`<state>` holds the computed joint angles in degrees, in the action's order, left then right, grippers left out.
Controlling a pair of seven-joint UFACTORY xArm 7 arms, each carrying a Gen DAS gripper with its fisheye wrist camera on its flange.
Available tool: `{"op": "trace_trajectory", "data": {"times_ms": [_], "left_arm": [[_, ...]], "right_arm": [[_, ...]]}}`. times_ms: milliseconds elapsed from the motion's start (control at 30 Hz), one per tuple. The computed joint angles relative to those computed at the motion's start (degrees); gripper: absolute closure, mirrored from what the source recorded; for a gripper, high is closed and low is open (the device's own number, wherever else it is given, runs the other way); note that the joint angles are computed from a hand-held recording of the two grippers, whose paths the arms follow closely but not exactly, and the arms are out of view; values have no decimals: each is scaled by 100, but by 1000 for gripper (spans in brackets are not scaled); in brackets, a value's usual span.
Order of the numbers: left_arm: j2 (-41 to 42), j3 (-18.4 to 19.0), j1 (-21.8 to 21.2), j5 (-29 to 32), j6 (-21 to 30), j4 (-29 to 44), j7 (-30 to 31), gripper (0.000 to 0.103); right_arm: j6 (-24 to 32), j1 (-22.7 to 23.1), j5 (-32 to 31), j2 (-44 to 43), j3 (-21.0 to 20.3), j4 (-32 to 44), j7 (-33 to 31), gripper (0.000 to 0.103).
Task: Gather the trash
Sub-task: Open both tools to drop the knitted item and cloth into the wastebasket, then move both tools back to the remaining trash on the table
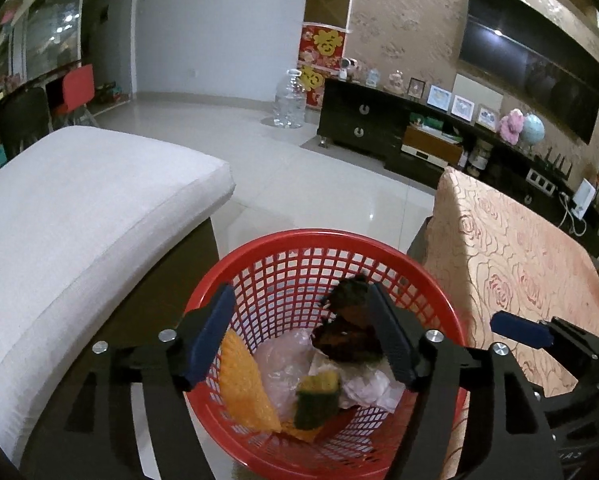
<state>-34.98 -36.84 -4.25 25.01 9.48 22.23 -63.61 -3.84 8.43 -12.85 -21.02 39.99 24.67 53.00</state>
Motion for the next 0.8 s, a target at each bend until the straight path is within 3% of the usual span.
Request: {"op": "trace_trajectory", "data": {"times_ms": [233, 333, 500, 700, 800], "left_arm": [[-84, 63, -95, -128, -94, -19, -33, 32], [-58, -55, -95, -136, -144, 62, -44, 32], [119, -463, 27, -61, -224, 354, -124, 32], [470, -1056, 294, 112, -343, 757, -256, 31], [693, -1412, 509, 257, -378, 1008, -323, 31]], "right_arm": [[248, 80, 67, -573, -85, -318, 237, 29], [541, 167, 37, -949, -139, -494, 413, 29], [1251, 643, -28, -1717, -597, -903, 628, 29], [2473, 1426, 49, -3311, -1318, -1656, 782, 29], [3574, 1932, 162, -4671, -1596, -2134, 861, 29]]}}
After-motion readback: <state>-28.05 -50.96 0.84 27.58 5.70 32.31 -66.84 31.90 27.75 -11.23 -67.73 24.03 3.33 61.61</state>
